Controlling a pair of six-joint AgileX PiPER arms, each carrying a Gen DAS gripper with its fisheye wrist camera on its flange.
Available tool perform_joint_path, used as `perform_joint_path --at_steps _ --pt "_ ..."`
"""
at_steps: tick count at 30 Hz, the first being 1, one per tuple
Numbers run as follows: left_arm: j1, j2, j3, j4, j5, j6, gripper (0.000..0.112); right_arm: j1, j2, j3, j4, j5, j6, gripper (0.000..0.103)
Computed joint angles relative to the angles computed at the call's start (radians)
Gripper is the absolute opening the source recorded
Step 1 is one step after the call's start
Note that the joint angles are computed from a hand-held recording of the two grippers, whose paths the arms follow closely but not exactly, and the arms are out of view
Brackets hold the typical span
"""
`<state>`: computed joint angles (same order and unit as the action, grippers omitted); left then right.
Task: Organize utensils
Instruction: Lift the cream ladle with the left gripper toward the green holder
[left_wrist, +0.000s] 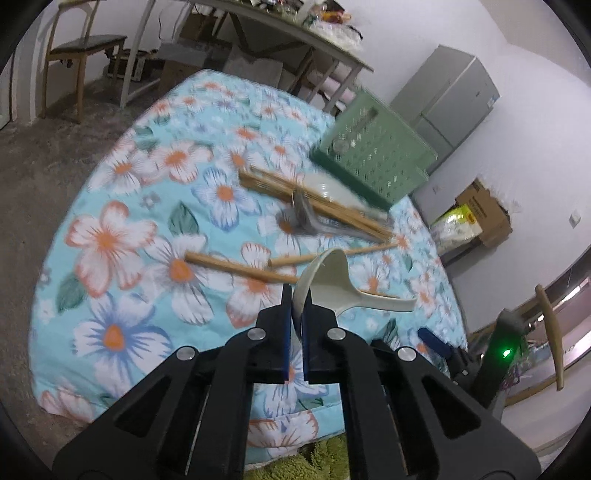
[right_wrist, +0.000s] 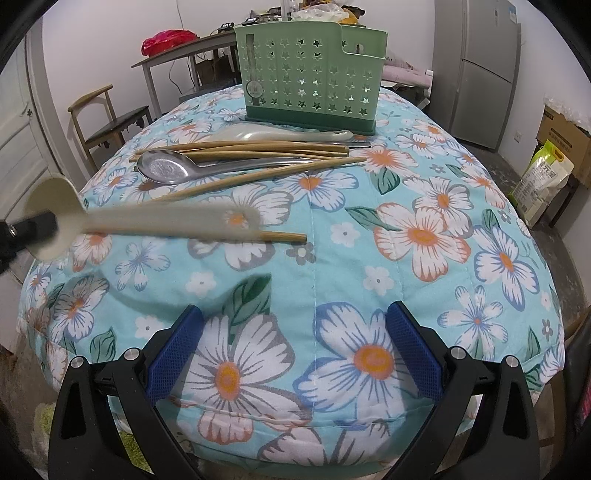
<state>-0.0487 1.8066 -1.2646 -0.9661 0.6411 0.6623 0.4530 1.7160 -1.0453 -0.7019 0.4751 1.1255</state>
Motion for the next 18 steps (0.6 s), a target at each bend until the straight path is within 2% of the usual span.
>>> perform_joint_path --at_steps 9,12,15,18 --pt "0.082 -0.054 -0.016 -0.024 -0.071 -0.003 0.003 -0.004 -0.005 0.005 0.008 -0.011 -0.007 0.097" --pt "0.11 -0.055 -0.035 0.002 -0.097 -0.049 0.003 -0.024 -0.045 0.042 0.01 -0.07 0.001 0.097" --pt "0.133 -0.06 -0.037 -0.001 -0.124 -0.061 0.003 -0.012 -0.088 0.066 -0.104 -0.094 0.092 0.091" --pt "0.147 -0.056 -0.04 -0.007 -0.148 -0.059 0.003 0.021 -0.102 0.047 -0.248 -0.081 0.165 0.086"
